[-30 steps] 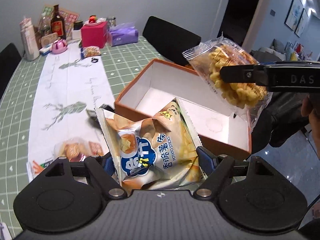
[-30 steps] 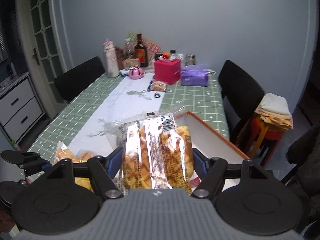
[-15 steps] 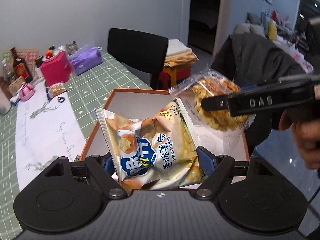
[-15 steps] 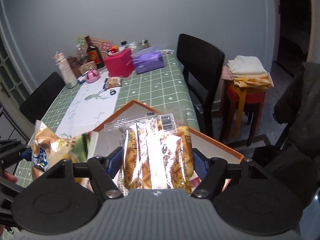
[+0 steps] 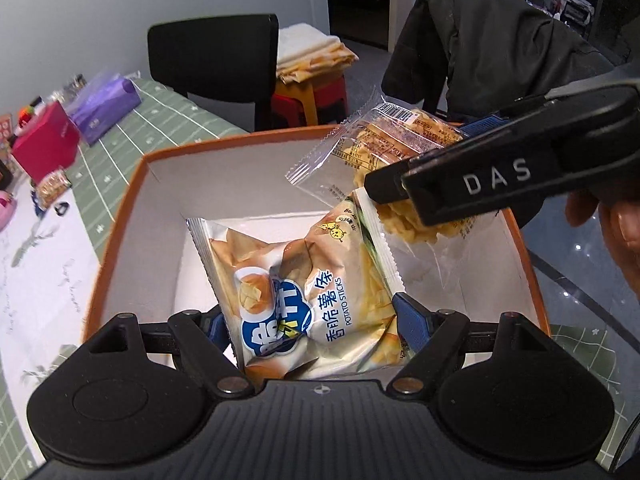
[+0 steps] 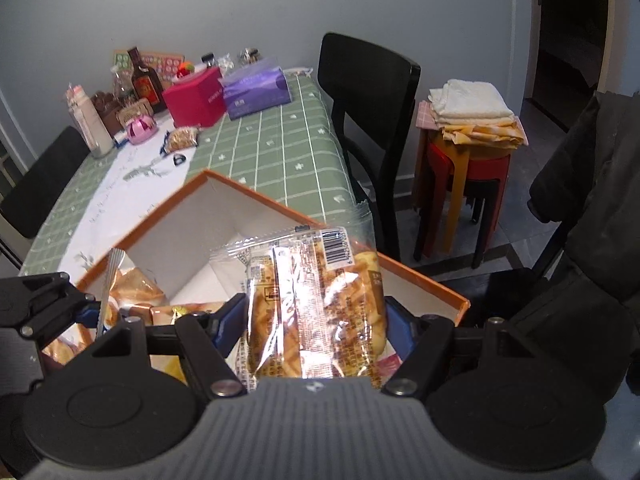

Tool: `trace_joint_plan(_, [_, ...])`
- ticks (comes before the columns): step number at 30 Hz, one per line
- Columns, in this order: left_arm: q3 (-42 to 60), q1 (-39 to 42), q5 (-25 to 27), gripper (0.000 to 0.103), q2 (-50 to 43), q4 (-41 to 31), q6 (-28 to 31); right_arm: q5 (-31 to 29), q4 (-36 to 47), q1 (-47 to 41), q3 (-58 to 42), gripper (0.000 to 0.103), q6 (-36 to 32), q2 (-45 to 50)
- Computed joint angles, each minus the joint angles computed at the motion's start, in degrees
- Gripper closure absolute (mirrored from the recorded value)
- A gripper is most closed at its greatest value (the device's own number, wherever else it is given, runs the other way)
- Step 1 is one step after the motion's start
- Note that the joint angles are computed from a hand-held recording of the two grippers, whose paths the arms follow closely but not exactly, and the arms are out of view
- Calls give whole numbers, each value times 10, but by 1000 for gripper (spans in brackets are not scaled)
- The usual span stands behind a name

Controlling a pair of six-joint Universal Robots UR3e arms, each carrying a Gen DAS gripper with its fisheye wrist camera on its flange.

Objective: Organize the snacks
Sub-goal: 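Carry both bags into the orange box and open both tools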

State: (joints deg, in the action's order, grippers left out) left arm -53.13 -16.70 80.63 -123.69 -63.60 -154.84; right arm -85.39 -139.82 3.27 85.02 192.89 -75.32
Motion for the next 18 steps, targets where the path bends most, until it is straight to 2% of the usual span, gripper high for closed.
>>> trace_joint_plan(4, [29, -5, 7, 10, -29, -24, 6, -11, 15, 3, -7, 36, -19, 13])
trace_joint_plan(7, [37, -2, -7, 10, -38, -42, 7, -9, 25, 4, -11, 45, -30, 19])
trace_joint_plan(10, [48, -6, -3, 10, -50, -46, 6, -31, 35, 15, -23, 45, -36, 30])
trace_joint_plan(13, [59, -12, 5, 5, -59, -52, 5, -32, 33, 15, -22, 45, -34, 28])
trace_joint_plan(18, [69, -13, 0, 5, -64, -66, 7, -36, 29, 17, -19, 45, -32, 22])
